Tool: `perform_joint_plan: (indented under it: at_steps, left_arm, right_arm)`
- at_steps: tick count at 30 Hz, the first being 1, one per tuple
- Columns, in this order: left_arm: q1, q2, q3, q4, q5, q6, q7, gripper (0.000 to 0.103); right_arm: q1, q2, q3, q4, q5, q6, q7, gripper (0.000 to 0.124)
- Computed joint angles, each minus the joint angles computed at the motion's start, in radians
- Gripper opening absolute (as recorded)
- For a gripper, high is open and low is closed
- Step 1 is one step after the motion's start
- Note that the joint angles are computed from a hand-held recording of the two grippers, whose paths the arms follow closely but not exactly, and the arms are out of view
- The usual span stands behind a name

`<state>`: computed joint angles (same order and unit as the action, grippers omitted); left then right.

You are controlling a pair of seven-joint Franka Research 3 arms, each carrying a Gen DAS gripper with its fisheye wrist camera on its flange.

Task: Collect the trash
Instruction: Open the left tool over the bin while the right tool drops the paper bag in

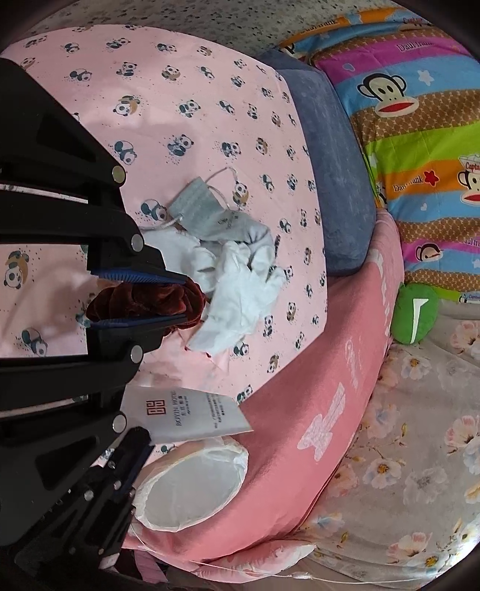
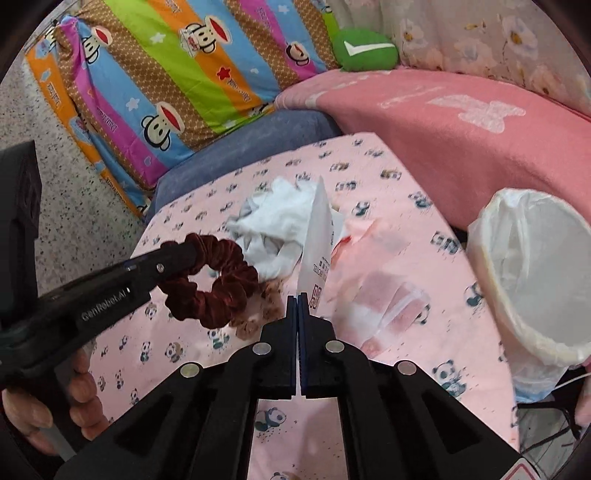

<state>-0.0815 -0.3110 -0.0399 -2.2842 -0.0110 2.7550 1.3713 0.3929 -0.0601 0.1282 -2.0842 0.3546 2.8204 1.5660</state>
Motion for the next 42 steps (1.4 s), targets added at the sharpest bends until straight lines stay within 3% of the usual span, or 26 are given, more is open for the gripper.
perform_joint_plan:
  at_steps: [10, 15, 27, 30, 32, 33, 42]
  left_arm:
    - [-0.082, 0.144, -0.040, 0.185, -0.070, 0.043, 0.111, 0.015]
    - [-0.114, 0.240, -0.075, 0.292, -0.183, 0.034, 0.227, 0.016]
    - [-0.105, 0.395, -0.188, 0.463, -0.255, -0.030, 0.340, 0.017]
    - [-0.107, 0.417, -0.201, 0.486, -0.235, -0.034, 0.341, 0.030]
    - [-0.115, 0.410, -0.196, 0.471, -0.168, -0.004, 0.289, 0.067]
    - [-0.118, 0.398, -0.193, 0.451, -0.133, 0.029, 0.258, 0.072]
    - [-0.102, 0.369, -0.185, 0.421, -0.088, 0.029, 0.187, 0.073]
  right_arm:
    - [-0.134, -0.076, -0.030, -0.029, -0.194, 0.063, 0.181, 0.003]
    - [-0.210, -0.077, -0.045, -0.039, -0.291, 0.063, 0.268, 0.003]
    - [-0.271, -0.037, -0.095, -0.042, -0.300, 0.048, 0.291, 0.003]
    - [-0.287, -0.027, -0.091, -0.036, -0.354, 0.043, 0.338, 0.006]
    - [-0.290, -0.034, -0.090, -0.044, -0.375, 0.046, 0.360, 0.008]
    - [-0.289, -0.036, -0.090, -0.045, -0.376, 0.048, 0.364, 0.009]
    - [-0.294, -0.079, -0.071, -0.086, -0.399, 0.062, 0.410, 0.024]
